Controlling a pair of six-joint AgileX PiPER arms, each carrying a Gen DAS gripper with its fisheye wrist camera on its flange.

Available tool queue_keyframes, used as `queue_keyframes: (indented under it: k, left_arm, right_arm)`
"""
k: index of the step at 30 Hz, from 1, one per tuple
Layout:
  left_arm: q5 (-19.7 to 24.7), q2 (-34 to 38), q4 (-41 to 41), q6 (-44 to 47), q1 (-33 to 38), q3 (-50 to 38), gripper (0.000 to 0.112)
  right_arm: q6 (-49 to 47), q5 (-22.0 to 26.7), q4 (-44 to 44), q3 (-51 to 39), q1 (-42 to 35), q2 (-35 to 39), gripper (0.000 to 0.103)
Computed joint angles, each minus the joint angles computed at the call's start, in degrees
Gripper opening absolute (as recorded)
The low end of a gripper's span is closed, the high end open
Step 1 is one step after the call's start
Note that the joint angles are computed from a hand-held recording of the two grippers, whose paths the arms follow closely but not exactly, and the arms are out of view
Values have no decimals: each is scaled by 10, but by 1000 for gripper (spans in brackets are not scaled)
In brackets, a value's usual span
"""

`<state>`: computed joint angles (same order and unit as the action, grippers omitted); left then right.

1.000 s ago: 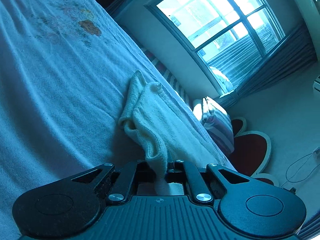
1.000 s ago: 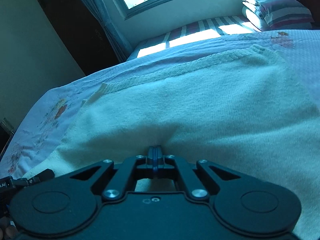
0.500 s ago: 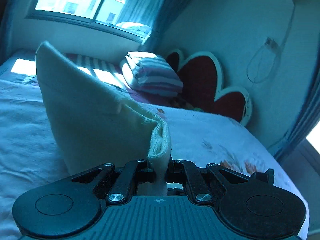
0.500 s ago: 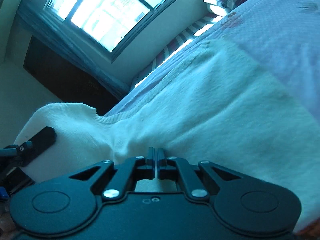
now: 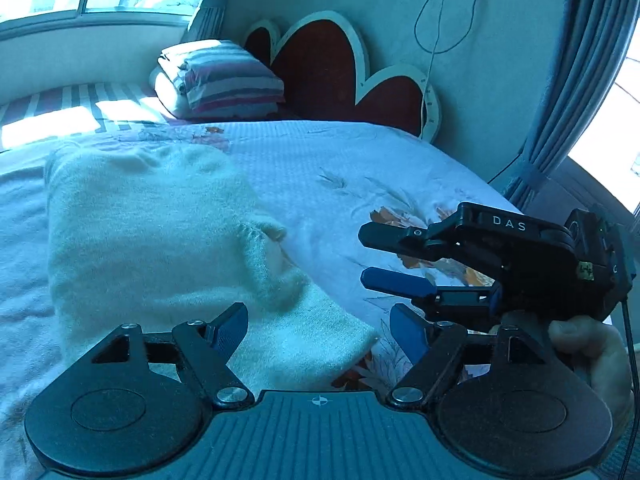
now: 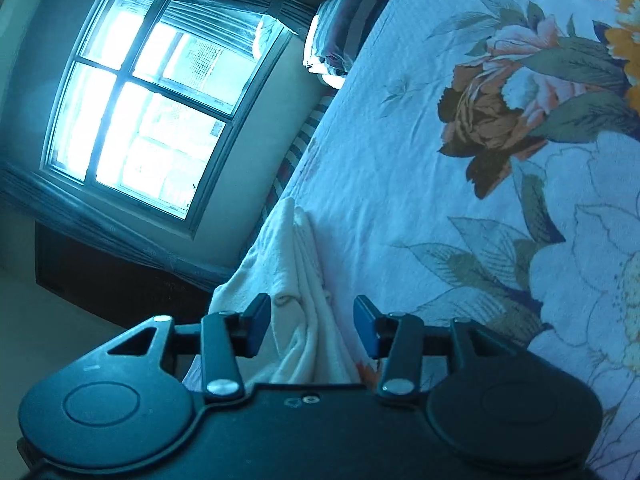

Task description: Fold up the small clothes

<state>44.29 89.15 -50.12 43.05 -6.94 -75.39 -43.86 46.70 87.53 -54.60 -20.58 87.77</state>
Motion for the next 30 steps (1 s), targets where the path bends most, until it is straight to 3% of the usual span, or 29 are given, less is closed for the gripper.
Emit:
queue_keyframes:
  k: [2, 5, 7, 10, 15, 18, 19, 24, 27, 30]
  left_arm:
    - [-10, -39, -27, 16, 35, 39, 77]
    - [-85, -62, 14, -44, 62, 79, 77]
    - [-93, -54, 44, -94, 88, 80, 77]
    - [-96, -39, 34, -97, 113, 84, 77]
    - [-150, -7, 112, -189, 79, 83, 77]
    - [-170, 2, 199, -277, 49, 75, 77]
    - [-175, 2, 237, -313, 38, 73, 77]
    - [-186, -12, 365, -424, -4, 80, 77]
    - [-194, -7, 395, -455, -12, 86, 77]
    - [-206, -14, 421, -482, -11, 79, 77]
  right_arm:
    - [8, 14, -15, -3, 4, -5, 46]
    - [43, -5, -70, -21, 45, -19, 45]
    - [97, -38, -157, -40, 80, -29, 44]
    - [148, -54, -228, -50, 104, -41, 43]
    - [175, -40, -252, -52, 117, -48, 40]
    - [243, -54, -313, -81, 147, -21, 22]
    - [246, -58, -315, -86, 150, -16, 10]
    - [178, -93, -290, -84, 153, -32, 8]
    - [209, -82, -348, -91, 149, -9, 8]
    - [176, -57, -315, -89, 125, 6, 12]
